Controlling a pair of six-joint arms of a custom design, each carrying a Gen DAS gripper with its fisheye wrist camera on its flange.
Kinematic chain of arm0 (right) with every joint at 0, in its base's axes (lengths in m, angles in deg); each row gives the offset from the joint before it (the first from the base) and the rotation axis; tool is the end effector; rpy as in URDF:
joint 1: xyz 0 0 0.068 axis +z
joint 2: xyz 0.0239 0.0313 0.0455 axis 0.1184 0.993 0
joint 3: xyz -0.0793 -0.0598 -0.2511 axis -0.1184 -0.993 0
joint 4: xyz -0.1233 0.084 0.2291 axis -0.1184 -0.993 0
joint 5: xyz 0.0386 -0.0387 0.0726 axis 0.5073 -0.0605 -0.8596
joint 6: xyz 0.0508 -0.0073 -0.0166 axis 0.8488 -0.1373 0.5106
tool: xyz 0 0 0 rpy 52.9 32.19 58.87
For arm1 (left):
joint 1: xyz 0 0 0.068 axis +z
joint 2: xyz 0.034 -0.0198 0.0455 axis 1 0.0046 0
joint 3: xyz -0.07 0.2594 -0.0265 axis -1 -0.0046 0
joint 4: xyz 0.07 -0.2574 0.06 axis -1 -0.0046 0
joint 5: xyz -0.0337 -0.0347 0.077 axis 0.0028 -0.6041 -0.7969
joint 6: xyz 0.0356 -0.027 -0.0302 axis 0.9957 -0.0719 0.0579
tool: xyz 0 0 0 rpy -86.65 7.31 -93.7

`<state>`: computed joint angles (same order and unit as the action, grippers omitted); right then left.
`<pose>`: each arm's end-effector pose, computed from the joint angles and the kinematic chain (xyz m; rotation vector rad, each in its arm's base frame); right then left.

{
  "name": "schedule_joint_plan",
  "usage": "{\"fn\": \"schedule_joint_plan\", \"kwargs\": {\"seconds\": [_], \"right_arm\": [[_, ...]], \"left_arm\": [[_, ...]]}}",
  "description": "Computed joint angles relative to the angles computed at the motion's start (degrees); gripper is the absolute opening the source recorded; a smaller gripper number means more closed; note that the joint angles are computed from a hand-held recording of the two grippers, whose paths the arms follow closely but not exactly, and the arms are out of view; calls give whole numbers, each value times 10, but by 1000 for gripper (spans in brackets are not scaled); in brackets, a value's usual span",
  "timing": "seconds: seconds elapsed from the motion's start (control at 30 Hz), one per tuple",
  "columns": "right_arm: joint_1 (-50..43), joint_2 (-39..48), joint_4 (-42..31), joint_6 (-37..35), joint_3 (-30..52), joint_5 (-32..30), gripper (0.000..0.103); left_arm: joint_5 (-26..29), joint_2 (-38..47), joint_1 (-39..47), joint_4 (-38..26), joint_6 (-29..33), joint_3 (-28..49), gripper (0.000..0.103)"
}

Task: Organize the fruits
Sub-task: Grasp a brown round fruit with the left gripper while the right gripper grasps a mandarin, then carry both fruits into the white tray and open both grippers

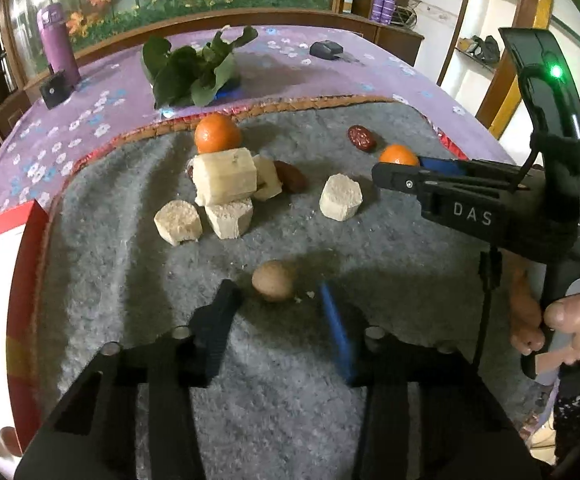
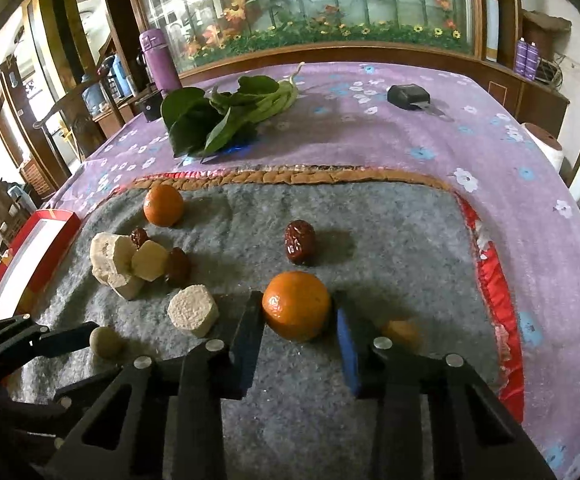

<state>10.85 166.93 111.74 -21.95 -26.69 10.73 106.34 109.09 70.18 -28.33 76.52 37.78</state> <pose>0.1761 0.0047 0.0358 0.6098 2.3560 -0.0209 0.2489 -0.1024 0.0477 1.2171 2.2961 -0.4359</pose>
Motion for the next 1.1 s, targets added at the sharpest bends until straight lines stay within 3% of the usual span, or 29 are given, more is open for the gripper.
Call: {"fn": "schedule_joint_plan", "kwargs": {"seconds": [0.2,0.57,0.8,0.93,1.1], "right_arm": [[-7,-4,12,-4,-6,-9,34],[2,-20,39,-2,-25,-3,34],[26,-67,30,17,-41,-3,34],[118,-108,-32,64,-12,20,33],[248,-37,-69,87,103,43,33]], "left_arm": [[21,9,15,-6,-9,11,20],[55,8,37,6,-20,4,20],[75,-51,98,9,-1,-32,20],[95,-100,172,-2,25,-47,20],[108,-128,267,11,44,-50,20]]}}
